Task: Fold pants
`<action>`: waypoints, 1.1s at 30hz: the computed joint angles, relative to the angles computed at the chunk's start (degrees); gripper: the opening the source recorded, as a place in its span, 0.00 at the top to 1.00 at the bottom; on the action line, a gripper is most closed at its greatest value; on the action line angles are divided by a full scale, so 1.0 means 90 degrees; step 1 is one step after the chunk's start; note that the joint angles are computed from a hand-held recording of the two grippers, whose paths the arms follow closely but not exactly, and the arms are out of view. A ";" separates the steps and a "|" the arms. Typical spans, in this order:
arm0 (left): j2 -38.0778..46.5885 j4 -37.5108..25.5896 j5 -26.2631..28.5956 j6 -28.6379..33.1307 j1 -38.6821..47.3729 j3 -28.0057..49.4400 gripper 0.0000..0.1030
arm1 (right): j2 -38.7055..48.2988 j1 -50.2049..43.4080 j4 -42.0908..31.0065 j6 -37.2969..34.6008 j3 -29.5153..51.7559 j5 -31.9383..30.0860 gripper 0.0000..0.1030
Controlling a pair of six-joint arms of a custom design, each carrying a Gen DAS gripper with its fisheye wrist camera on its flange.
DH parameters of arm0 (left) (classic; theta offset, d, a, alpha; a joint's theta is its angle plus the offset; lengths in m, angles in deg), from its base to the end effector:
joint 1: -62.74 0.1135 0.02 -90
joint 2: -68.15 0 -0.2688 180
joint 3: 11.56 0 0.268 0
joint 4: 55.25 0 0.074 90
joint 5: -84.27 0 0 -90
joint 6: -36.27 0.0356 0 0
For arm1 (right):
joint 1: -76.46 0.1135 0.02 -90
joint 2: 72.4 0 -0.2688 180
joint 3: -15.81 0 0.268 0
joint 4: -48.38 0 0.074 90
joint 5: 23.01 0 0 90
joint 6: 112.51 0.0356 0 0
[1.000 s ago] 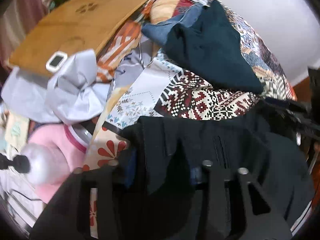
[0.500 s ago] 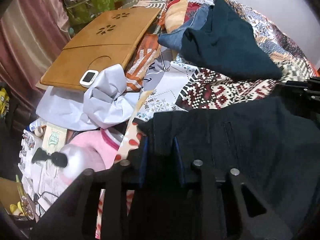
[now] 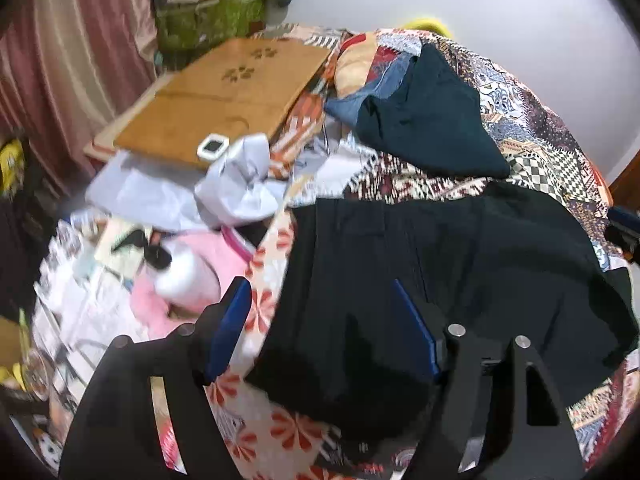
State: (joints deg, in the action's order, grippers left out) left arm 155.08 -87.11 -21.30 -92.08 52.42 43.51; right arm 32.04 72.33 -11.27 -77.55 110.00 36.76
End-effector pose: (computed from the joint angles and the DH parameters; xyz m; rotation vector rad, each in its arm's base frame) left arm 0.2783 -0.0410 0.1434 -0.7140 2.5160 0.0742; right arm 0.3870 -0.0100 0.2277 -1.2098 2.2566 0.3769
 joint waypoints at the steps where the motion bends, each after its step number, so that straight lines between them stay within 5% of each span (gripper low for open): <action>1: -0.0041 0.0008 0.0115 -0.0097 -0.0003 -0.0092 0.30 | -0.0103 -0.0083 0.0020 -0.0072 -0.0124 -0.0032 0.61; 14: -0.0091 0.1012 0.1534 -0.1472 -0.0189 -0.1165 0.30 | -0.0665 -0.0891 0.0567 -0.0893 -0.1618 0.0008 0.56; 22: 0.0140 0.1559 0.1944 -0.1593 0.0210 -0.1209 0.30 | -0.0580 -0.1039 0.0538 -0.0784 -0.1611 -0.0259 0.53; 25: 0.0341 0.1718 0.1916 -0.1653 0.0299 -0.1141 0.45 | -0.0559 -0.1063 0.0487 -0.0705 -0.1621 -0.0310 0.53; 29: 0.0518 0.1277 0.1245 -0.1496 0.0059 -0.0793 0.80 | -0.0521 -0.1084 0.0383 -0.0664 -0.1560 -0.0331 0.53; 33: 0.0163 0.0736 0.0469 -0.1171 -0.0254 -0.0596 0.85 | -0.0506 -0.1054 0.0279 -0.0625 -0.1485 -0.0257 0.52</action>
State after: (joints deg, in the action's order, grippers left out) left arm 156.55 -80.48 -17.08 -102.62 50.14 38.15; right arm 27.48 62.84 -8.76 -83.18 96.64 34.44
